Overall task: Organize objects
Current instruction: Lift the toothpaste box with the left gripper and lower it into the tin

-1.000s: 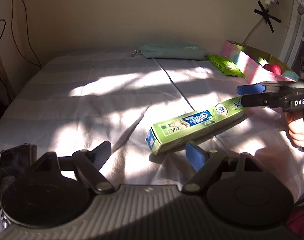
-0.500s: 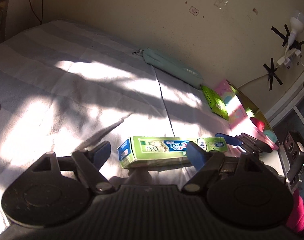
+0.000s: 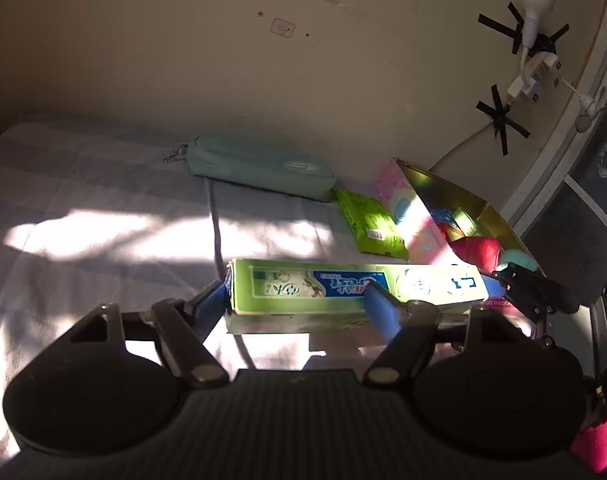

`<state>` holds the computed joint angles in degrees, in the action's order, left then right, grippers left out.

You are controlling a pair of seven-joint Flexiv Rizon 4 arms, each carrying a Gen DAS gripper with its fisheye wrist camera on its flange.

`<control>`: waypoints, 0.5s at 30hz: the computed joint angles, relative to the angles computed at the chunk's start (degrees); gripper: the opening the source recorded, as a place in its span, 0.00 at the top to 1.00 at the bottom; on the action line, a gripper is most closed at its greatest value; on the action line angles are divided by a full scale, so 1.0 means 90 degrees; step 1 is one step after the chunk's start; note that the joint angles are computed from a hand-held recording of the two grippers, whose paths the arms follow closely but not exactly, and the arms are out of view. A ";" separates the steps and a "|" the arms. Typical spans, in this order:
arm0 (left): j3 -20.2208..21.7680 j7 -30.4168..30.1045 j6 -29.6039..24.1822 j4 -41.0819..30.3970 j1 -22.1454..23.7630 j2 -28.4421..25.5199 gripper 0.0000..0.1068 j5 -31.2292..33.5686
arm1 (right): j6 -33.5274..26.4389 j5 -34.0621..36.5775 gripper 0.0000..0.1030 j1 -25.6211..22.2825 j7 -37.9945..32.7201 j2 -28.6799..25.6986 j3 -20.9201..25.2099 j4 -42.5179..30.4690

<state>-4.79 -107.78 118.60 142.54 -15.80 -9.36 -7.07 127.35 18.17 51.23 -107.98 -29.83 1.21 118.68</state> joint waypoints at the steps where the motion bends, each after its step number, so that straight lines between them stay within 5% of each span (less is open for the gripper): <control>1: -0.0050 0.0206 -0.0094 -0.0318 -0.0068 -0.0124 0.29 0.0004 | 0.0113 0.0273 0.46 0.0130 -0.0144 0.0094 -0.0210 0.0067; 7: -0.0726 0.0908 -0.0837 -0.2554 -0.0083 -0.1387 0.28 0.0211 | 0.0129 0.1447 0.46 -0.0061 -0.0904 0.0650 -0.0814 0.0299; 11: -0.1373 0.1130 -0.1311 -0.3891 0.0152 -0.2356 0.28 0.0299 | -0.0219 0.1534 0.46 -0.0650 -0.1157 0.0870 -0.0961 0.0305; 15: -0.1509 0.1385 -0.1855 -0.5074 -0.0012 -0.3178 0.28 0.0038 | -0.0594 0.1445 0.46 -0.1048 -0.1124 0.0838 -0.1163 0.0154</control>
<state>-18.37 -95.31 101.91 96.87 -15.90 -37.96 -6.73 122.01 31.18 41.80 -118.09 -22.29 -9.25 120.06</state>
